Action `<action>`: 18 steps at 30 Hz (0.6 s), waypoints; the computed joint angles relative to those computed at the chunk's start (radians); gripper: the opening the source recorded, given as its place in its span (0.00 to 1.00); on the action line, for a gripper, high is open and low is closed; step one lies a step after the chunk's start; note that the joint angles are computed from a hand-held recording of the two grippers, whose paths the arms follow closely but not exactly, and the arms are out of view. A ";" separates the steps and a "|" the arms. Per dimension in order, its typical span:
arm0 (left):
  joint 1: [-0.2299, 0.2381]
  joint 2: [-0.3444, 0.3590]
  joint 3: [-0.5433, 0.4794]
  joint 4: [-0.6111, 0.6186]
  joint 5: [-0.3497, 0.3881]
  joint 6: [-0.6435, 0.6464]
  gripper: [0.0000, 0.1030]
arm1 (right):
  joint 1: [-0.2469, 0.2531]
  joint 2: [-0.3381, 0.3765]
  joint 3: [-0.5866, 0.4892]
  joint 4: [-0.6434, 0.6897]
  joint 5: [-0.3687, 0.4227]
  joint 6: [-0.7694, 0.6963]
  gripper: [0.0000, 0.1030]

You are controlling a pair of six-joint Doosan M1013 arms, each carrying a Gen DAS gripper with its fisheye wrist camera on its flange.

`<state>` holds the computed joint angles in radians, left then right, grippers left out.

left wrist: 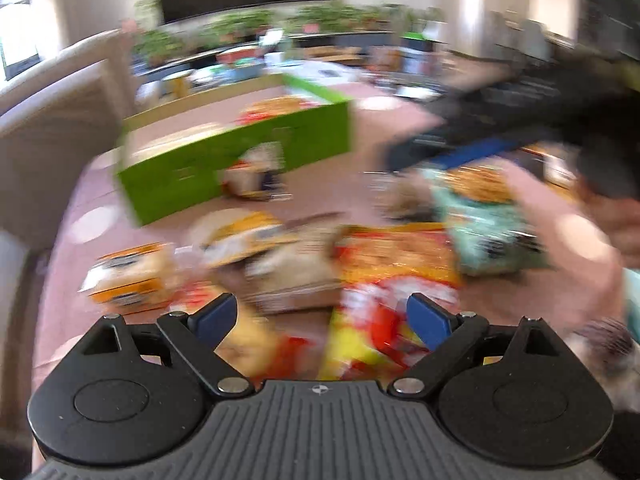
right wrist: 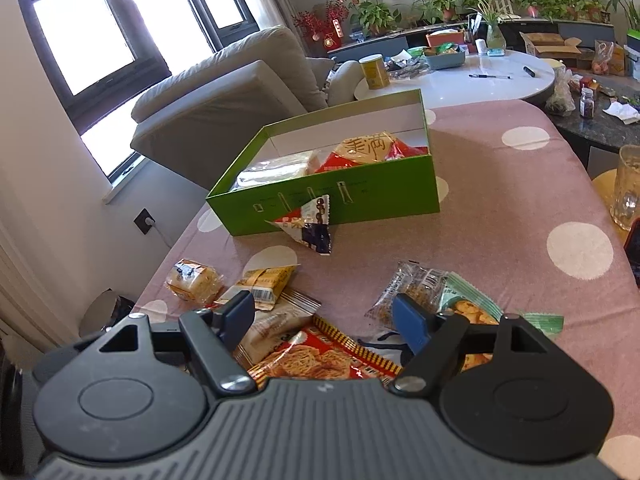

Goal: Organize snacks
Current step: 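Move the right gripper back over the snack pile on the table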

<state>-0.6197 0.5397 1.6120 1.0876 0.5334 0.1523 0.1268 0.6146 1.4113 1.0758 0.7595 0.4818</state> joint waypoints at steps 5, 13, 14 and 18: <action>0.018 0.018 -0.013 -0.031 0.141 -0.064 0.88 | 0.000 0.009 -0.006 -0.030 0.015 0.017 0.65; 0.027 -0.023 0.038 0.044 0.057 -0.170 0.88 | 0.014 0.025 -0.023 -0.157 0.054 0.039 0.69; 0.029 -0.025 0.040 0.045 0.035 -0.173 0.88 | 0.015 0.024 -0.020 -0.162 0.055 0.025 0.72; 0.024 -0.060 0.075 0.081 -0.086 -0.202 0.88 | 0.020 0.018 -0.014 -0.197 0.058 -0.013 0.79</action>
